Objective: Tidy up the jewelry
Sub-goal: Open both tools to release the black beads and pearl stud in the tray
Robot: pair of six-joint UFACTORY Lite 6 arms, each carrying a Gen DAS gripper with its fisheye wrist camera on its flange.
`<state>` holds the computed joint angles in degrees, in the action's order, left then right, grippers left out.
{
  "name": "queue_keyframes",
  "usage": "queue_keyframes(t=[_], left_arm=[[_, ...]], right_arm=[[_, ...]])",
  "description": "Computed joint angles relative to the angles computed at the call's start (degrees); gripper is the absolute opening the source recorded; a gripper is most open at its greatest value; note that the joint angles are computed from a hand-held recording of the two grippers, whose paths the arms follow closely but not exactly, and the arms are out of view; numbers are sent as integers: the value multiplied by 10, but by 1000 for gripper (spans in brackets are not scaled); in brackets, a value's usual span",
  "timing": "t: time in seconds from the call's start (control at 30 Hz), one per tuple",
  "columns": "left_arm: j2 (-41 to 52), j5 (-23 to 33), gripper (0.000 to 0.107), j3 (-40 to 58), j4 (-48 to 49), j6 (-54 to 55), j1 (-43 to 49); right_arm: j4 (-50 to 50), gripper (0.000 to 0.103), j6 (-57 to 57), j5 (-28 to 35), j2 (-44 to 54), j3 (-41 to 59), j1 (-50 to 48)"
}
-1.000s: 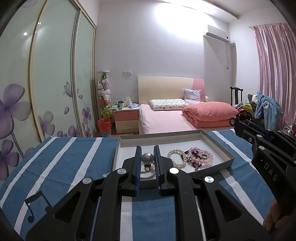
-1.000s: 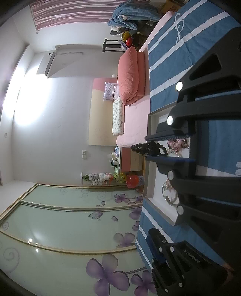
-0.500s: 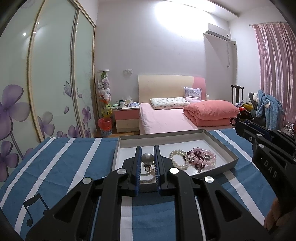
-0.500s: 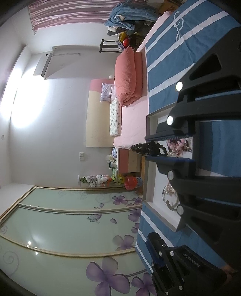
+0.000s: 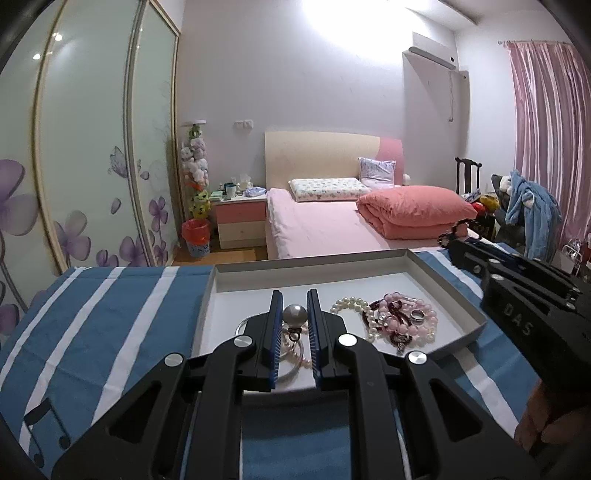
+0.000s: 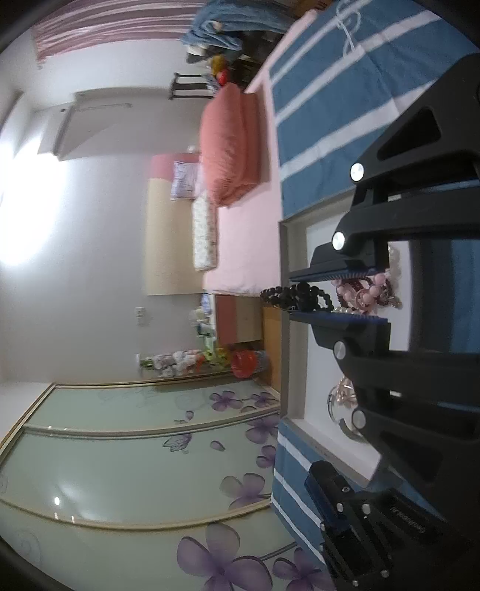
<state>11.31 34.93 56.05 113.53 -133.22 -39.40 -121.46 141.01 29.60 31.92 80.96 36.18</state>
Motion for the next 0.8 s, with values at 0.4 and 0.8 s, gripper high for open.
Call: queue_keyframes(t=[0.4, 0.8], left_arm=[[130, -67, 14, 121, 9, 20, 44], [17, -97, 37, 26, 42, -44, 84]], right_arm=[[186, 17, -184, -154, 168, 229, -58], [-14, 37, 58, -129, 39, 67, -72]])
